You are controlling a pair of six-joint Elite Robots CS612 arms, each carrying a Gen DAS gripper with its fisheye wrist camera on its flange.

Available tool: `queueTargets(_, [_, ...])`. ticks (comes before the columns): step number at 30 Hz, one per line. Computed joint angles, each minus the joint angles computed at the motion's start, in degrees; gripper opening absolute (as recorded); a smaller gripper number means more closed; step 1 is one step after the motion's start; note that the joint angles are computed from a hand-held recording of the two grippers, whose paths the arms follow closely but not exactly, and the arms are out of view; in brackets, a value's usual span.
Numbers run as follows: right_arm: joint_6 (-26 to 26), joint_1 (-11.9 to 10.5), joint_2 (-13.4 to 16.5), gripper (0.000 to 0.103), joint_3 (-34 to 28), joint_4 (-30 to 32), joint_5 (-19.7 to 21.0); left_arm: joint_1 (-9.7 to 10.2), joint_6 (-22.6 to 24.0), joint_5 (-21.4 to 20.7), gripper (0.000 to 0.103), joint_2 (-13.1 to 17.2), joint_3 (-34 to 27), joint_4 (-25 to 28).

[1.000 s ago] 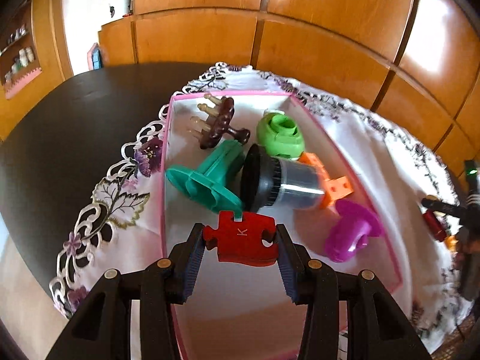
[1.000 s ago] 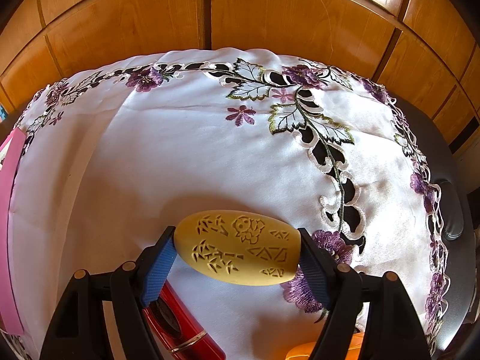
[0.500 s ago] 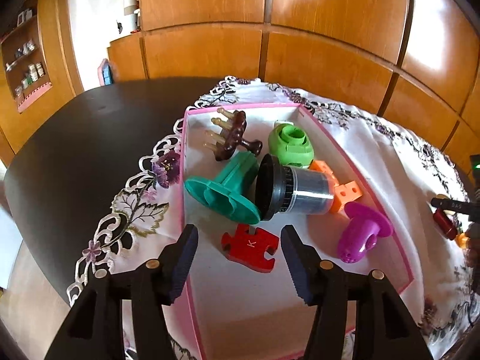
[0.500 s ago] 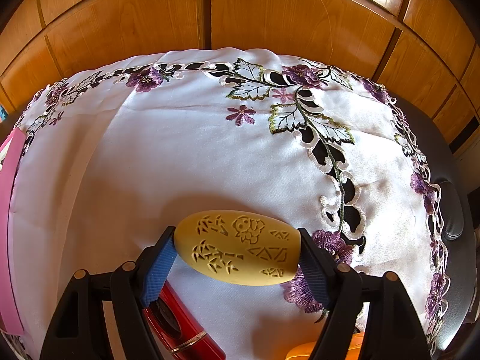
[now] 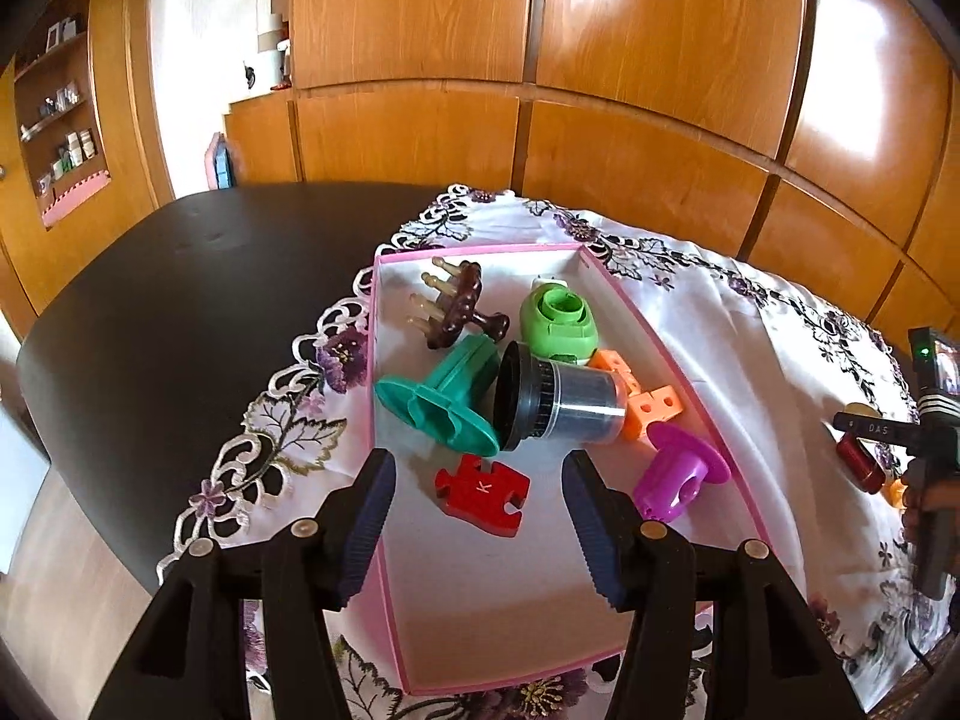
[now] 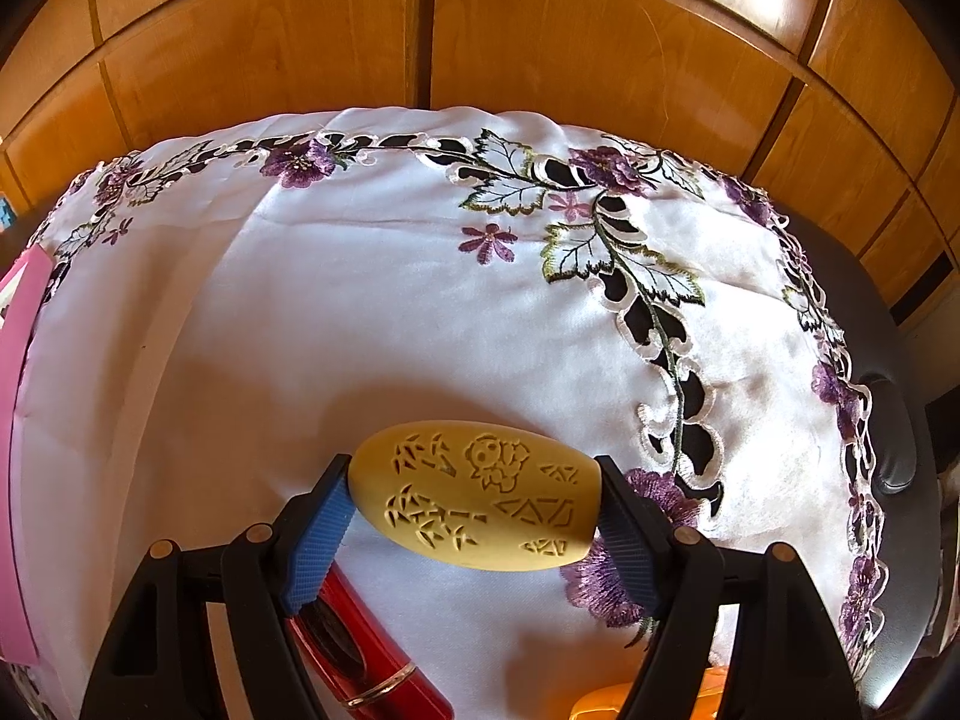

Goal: Organize rigid objects
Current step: 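Carry the yellow soap into the pink tray and open the right gripper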

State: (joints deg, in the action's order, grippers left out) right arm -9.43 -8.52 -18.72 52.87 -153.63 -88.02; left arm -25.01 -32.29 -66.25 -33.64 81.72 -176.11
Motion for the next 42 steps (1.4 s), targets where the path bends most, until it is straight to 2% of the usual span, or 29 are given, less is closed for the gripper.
queueTargets(3, [-0.35,0.06,-0.07,0.078,0.29,-0.87,0.49,0.04,-0.41,0.38,0.059,-0.26,0.44,-0.35])
queueTargets(8, [-2.30,0.10,-1.64,0.078,3.21,-5.41,3.89,0.12,-0.83,0.46,0.059,-0.49,0.89,-0.75])
queueTargets(10, [-3.40,0.18,-2.80,0.078,5.06,-7.28,6.25,0.16,-1.05,0.56,0.059,-0.58,1.04,-0.87])
queueTargets(15, [-7.73,0.73,-6.19,0.078,9.83,-11.14,15.23,0.30,-1.68,0.47,0.059,-0.65,1.25,-1.22])
queueTargets(17, [-11.04,1.28,-7.81,0.078,12.12,-12.35,19.55,0.33,-1.92,0.46,0.059,-0.69,1.38,-1.33])
queueTargets(22, [-18.40,3.03,-11.19,0.078,16.82,-13.42,27.10,0.70,-3.58,1.22,0.059,-1.07,2.19,-1.86])
queueTargets(28, [-29.01,5.38,-13.94,0.078,20.75,-9.71,33.04,1.47,-6.55,2.79,0.059,-1.90,4.04,-2.32])
queueTargets(34, [-38.96,8.35,-13.89,0.078,21.00,-4.68,31.79,2.12,-9.91,3.82,0.059,-2.45,5.61,-2.22])
queueTargets(37, [-41.89,9.94,-12.68,0.078,19.38,-1.89,27.70,2.34,-10.66,3.67,0.059,-2.50,5.96,-2.31])
queueTargets(38, [-41.41,10.66,-11.58,0.078,18.04,-1.84,24.63,2.36,-10.70,3.66,0.059,-2.51,6.01,-2.33])
queueTargets(42, [-37.45,11.68,-8.54,0.079,13.72,-0.04,18.30,2.38,-10.77,3.09,0.059,-2.43,6.05,-2.25])
